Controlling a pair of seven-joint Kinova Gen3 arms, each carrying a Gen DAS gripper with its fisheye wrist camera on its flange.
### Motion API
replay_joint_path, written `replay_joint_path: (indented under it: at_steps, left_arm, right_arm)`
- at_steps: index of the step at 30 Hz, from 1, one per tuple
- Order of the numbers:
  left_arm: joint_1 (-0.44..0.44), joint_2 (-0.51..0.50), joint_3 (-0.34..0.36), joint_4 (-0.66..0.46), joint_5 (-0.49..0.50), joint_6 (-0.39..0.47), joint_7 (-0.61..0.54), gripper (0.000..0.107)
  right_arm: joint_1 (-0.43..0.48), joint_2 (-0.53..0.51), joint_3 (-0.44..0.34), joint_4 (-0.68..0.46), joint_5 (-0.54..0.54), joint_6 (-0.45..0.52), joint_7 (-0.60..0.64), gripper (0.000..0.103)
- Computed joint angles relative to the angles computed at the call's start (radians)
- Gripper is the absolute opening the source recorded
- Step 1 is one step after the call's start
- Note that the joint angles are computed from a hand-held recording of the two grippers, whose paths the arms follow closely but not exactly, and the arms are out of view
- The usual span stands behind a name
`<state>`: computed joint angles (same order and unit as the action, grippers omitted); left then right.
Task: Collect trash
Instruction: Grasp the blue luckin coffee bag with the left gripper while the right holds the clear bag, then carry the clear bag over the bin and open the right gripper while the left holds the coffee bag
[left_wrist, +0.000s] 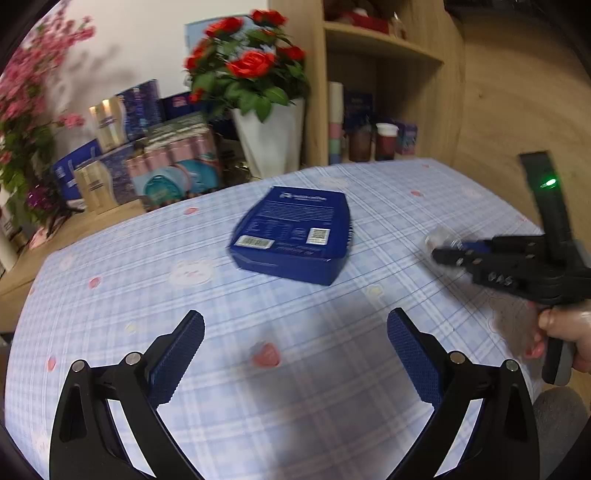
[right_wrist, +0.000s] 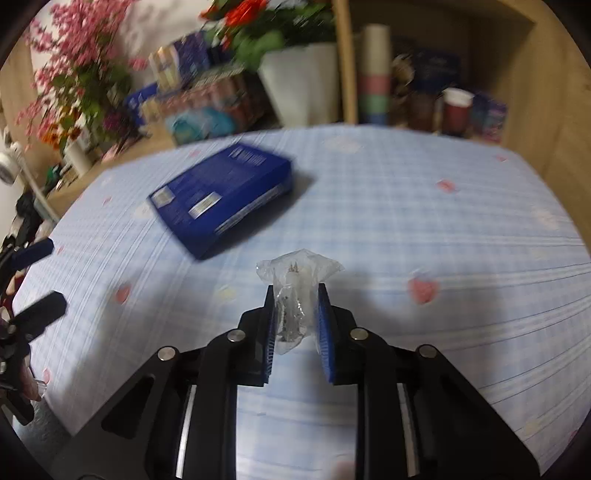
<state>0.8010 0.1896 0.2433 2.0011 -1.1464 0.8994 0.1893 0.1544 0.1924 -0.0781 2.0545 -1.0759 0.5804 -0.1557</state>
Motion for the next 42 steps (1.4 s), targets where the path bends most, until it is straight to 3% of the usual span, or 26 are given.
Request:
replay_joint_path:
  at_steps: [4, 9, 11, 22, 25, 27, 29, 30, 35, 38, 42]
  left_arm:
    - [-0.053, 0.115, 0.037, -0.141, -0.008, 0.073, -0.163, 0.097]
    - [-0.192, 0.294, 0.206, -0.349, -0.059, 0.225, -0.366, 0.097]
    - [-0.2, 0.342, 0.206, -0.416, -0.04, 0.243, -0.447, 0.096]
    - [0.034, 0.57, -0.235, -0.749, 0.201, 0.353, -0.842, 0.096]
    - [0.053, 0.601, -0.286, -0.78, 0.226, 0.375, -0.864, 0.096]
    - [0.045, 0.595, -0.299, -0.79, 0.268, 0.37, -0.867, 0.085]
    - [0.019, 0.57, -0.286, -0.775, 0.311, 0.337, -0.876, 0.063]
    - [0.014, 0.563, -0.291, -0.767, 0.328, 0.331, -0.877, 0.06]
    - [0.061, 0.44, -0.326, -0.607, 0.244, 0.204, -0.81, 0.028]
    - [0.038, 0.321, -0.307, -0.52, 0.221, 0.14, -0.756, 0.019]
    - [-0.041, 0.157, -0.262, -0.406, 0.254, 0.046, -0.665, 0.015]
  right_arm:
    - [0.048, 0.034, 0.014, -0.017, -0.089, 0.015, 0.063, 0.022]
    - [0.094, 0.071, 0.015, -0.024, -0.148, 0.045, 0.087, 0.022]
    - [0.108, 0.08, 0.019, -0.025, -0.166, 0.062, 0.092, 0.022]
    - [0.158, 0.134, 0.036, -0.042, -0.221, 0.13, 0.089, 0.022]
    - [0.161, 0.132, 0.036, -0.035, -0.236, 0.132, 0.11, 0.022]
    - [0.158, 0.129, 0.038, -0.032, -0.239, 0.128, 0.114, 0.022]
    - [0.158, 0.127, 0.04, -0.026, -0.246, 0.124, 0.123, 0.022]
    - [0.156, 0.126, 0.04, -0.025, -0.248, 0.123, 0.127, 0.022]
    - [0.15, 0.115, 0.04, -0.005, -0.274, 0.108, 0.18, 0.022]
    - [0.136, 0.106, 0.046, 0.002, -0.275, 0.097, 0.181, 0.022]
    - [0.123, 0.086, 0.053, 0.005, -0.245, 0.097, 0.149, 0.021]
